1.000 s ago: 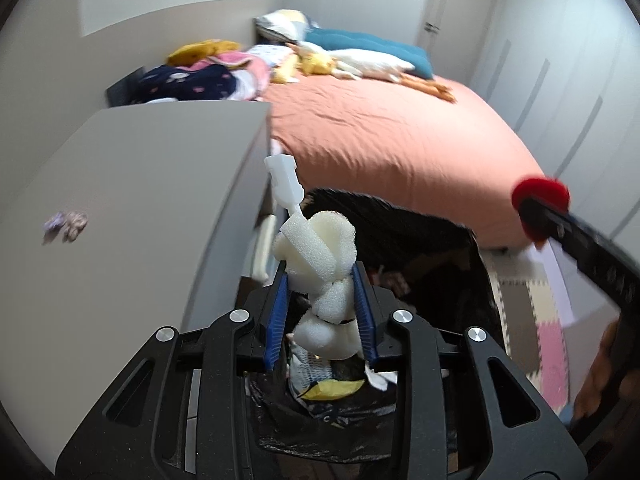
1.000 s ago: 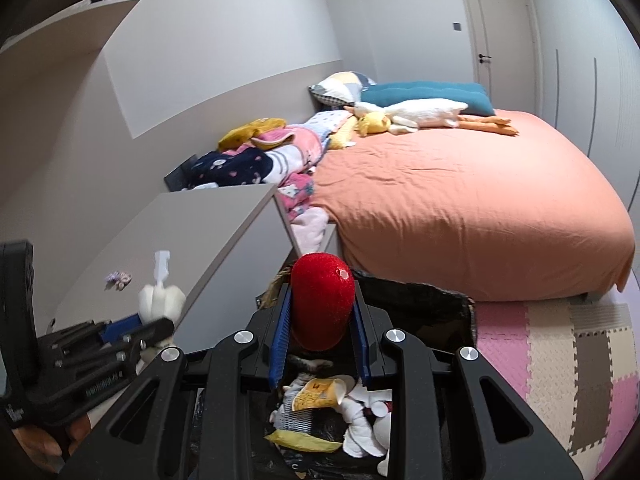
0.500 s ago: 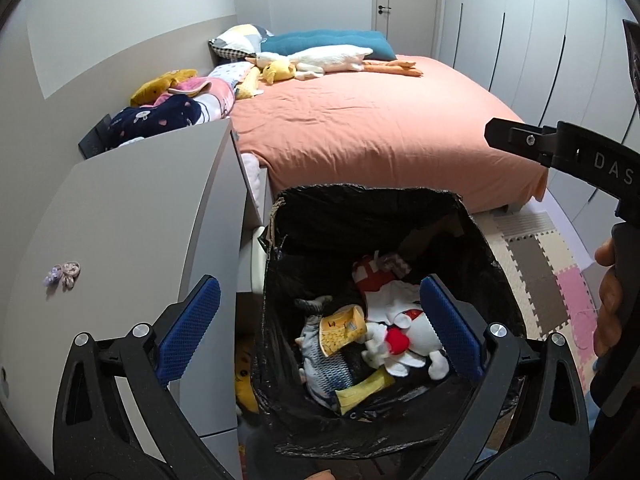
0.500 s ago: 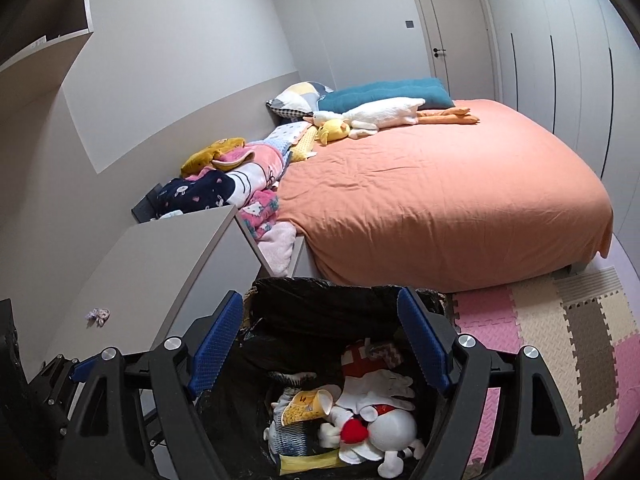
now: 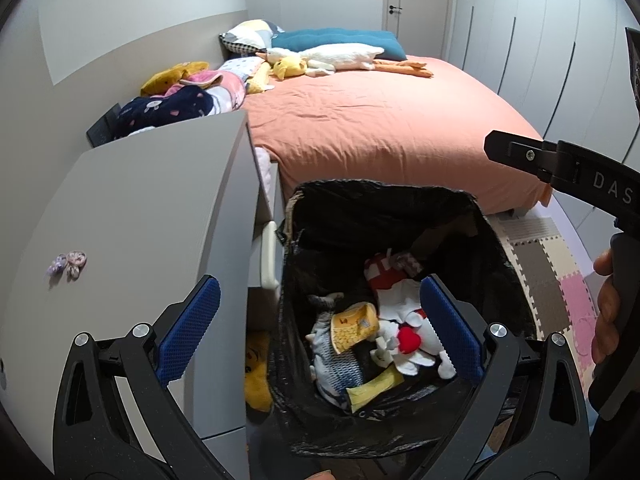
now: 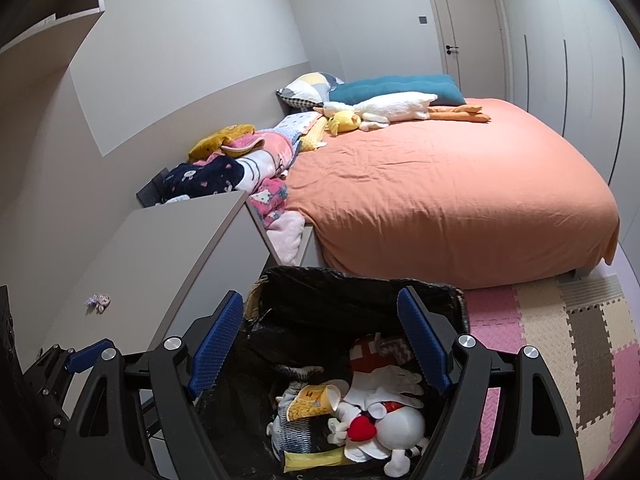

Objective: Organize soft objects
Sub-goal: 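Move both open tools back over the desk toward the two hair ties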

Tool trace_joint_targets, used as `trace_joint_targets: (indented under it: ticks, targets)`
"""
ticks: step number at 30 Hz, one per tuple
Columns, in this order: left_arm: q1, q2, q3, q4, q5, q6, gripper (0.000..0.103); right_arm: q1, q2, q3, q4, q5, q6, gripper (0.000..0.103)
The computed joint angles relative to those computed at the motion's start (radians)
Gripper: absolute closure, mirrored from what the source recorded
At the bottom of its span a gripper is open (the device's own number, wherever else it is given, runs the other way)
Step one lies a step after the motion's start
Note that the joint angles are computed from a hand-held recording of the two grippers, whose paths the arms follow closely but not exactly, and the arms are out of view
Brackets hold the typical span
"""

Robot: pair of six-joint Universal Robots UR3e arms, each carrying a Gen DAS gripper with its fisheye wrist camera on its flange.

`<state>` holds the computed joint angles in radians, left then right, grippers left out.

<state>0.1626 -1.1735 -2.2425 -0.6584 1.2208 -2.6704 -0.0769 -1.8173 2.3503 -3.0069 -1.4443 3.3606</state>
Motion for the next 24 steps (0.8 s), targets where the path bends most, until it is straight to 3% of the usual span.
trace_joint_targets:
  ticks: [24]
  targets:
    - [0.356,-0.061,0.059,-0.095,-0.112,0.16,0.006,0.319,0.464,-0.468,0.032,-0.133,0.076,0.023]
